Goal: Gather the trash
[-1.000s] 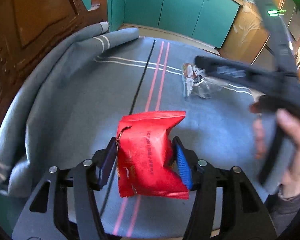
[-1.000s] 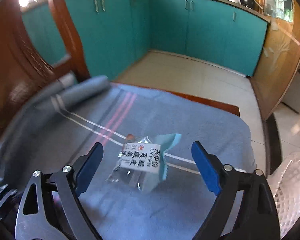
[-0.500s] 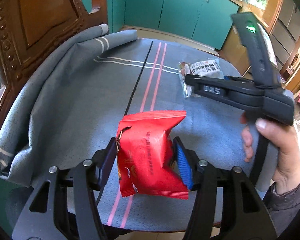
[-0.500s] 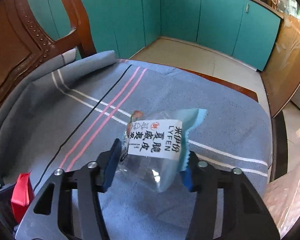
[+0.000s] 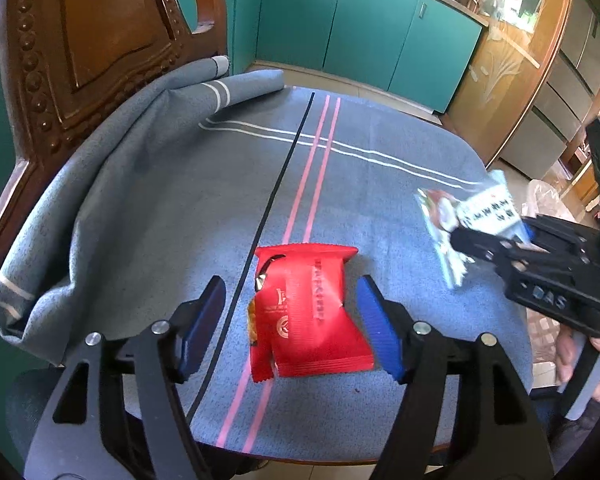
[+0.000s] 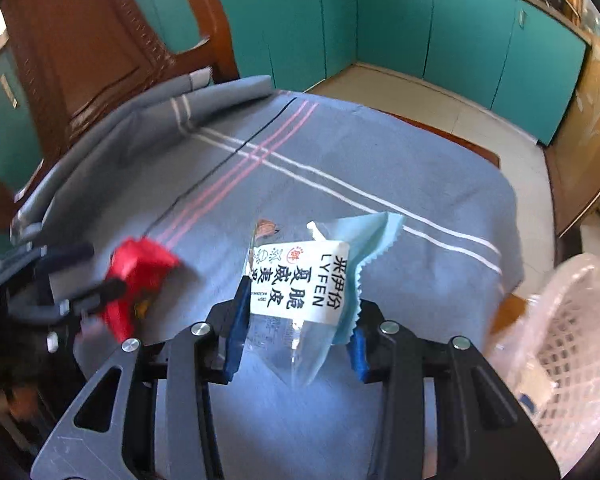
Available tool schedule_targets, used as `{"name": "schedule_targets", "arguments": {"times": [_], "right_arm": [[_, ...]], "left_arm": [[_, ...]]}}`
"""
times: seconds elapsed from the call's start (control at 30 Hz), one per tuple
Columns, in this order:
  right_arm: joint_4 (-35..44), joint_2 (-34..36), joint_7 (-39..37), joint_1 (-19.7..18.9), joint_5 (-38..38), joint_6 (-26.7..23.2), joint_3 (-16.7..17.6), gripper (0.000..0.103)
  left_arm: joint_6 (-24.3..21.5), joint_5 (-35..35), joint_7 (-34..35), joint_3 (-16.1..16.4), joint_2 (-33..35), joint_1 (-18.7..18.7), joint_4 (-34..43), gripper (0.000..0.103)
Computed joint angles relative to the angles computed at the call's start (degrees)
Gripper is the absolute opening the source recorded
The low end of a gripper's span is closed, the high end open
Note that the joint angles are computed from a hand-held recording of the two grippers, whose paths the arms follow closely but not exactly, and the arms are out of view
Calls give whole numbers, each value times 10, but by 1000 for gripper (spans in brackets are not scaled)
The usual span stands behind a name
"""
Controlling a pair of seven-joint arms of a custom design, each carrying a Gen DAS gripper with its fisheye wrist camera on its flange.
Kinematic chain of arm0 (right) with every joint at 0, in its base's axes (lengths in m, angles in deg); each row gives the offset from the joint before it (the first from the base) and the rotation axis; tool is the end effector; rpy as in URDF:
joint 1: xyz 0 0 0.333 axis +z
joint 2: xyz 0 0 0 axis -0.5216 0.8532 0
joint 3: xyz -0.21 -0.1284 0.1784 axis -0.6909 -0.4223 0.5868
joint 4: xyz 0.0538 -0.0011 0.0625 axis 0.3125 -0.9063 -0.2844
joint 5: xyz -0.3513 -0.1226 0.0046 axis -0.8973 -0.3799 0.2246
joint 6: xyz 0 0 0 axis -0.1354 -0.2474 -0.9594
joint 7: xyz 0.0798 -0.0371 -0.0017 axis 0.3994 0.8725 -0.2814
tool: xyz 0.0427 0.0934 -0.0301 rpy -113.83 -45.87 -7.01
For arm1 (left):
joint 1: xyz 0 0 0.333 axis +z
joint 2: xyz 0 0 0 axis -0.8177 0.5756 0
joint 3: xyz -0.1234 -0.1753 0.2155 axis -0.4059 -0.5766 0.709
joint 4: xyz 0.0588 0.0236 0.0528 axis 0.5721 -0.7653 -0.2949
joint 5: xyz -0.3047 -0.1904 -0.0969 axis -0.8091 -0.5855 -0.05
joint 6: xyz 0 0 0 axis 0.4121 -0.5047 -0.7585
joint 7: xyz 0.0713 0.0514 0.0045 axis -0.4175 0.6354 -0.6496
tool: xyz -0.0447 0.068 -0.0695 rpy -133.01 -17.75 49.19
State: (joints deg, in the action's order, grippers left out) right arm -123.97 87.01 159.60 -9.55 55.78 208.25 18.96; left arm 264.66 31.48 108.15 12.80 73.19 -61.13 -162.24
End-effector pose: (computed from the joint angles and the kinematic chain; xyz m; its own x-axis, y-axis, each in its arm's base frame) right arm 0.6434 0.2490 0.3188 0.1536 -0.9840 -0.0905 -0.8247 -0.0772 -0.5603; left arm 0.6203 -0.1888 0.3070 -0.2546 -0.9592 0.1231 -0.8063 0.1403 -0.5746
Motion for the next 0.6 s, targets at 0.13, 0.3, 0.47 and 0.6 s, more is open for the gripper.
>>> {"name": "schedule_targets", "arguments": {"times": [0.13,0.3,0.47,0.6], "right_arm": [[-37,-24,-33,-17,4,-7,17,42],[-73,-41,-47,-29,19,41,28,55],[-96,-55,-30,-8,18,89,2,70],[-101,-59,-30,-5,21,97,-1,73]], "left_arm": [[10,0,-5,3,-6,-1,-8,72],[22,1,-17,8,-10,-6,-15,76],[24,13,-30,22,-15,-19,-19,80],[17,16,-31,18,-14,-16,-17,81]]}}
